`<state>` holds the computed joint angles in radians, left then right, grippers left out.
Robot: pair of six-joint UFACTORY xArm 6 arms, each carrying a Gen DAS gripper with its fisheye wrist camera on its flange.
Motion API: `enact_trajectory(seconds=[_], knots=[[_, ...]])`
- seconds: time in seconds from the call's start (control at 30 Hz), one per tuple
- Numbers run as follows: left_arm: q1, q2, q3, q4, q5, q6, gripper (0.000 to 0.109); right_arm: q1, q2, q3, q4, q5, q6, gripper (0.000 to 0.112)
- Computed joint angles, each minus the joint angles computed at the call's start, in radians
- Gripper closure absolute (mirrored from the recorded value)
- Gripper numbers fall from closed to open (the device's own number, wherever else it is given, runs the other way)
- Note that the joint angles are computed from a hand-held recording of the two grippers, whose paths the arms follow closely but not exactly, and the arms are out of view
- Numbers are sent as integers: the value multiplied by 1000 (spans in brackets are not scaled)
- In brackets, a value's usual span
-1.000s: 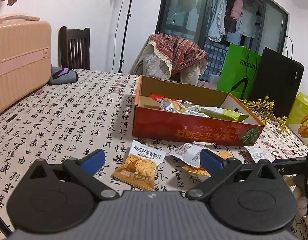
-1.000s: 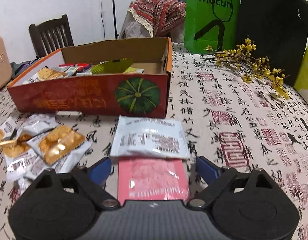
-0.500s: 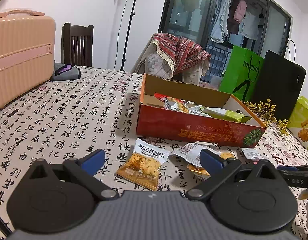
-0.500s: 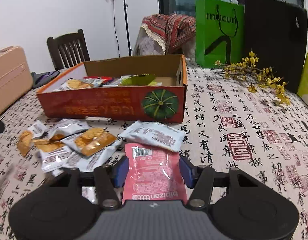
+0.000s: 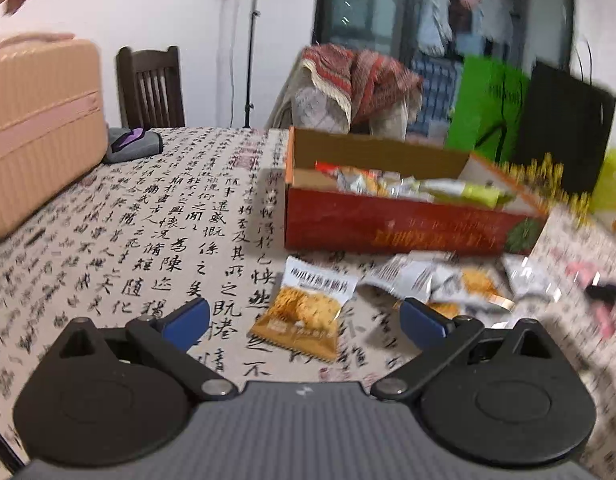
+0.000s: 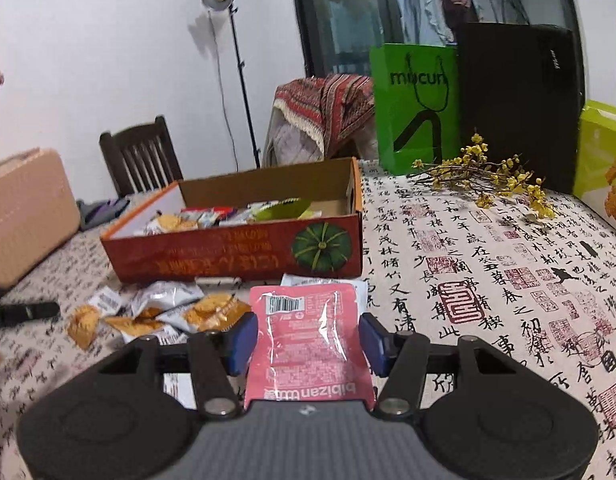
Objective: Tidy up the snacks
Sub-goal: 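Grasp the pink packet with the right tool while the left tool grasps another gold cookie packet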
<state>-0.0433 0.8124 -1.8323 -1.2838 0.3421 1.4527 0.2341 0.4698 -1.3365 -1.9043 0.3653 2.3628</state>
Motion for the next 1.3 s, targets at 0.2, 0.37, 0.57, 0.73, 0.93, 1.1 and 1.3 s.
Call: enact_trajectory(seconds=[0.2, 0.37, 0.57, 0.73, 0.93, 1.1, 1.3], knots=[[-18, 132, -160, 327, -29, -208, 6, 4, 27, -32, -25, 9, 53, 57], [-12, 275, -369, 611, 75, -465, 6, 6, 30, -33, -14, 20, 59, 57], [1, 394, -568, 728, 195, -645, 23, 7, 19, -21, -4, 33, 52, 57], [-1, 291, -408, 565, 126, -514, 63, 9, 15, -19, -20, 32, 64, 57], [-7, 155, -234, 278, 56, -256, 64, 15, 10, -24, -19, 33, 52, 57], [-15, 84, -180, 99, 60, -111, 64, 21, 8, -45, -38, 45, 53, 57], [-40, 84, -235, 70, 72, -142, 64, 15, 38, -129, -37, 47, 18, 57]])
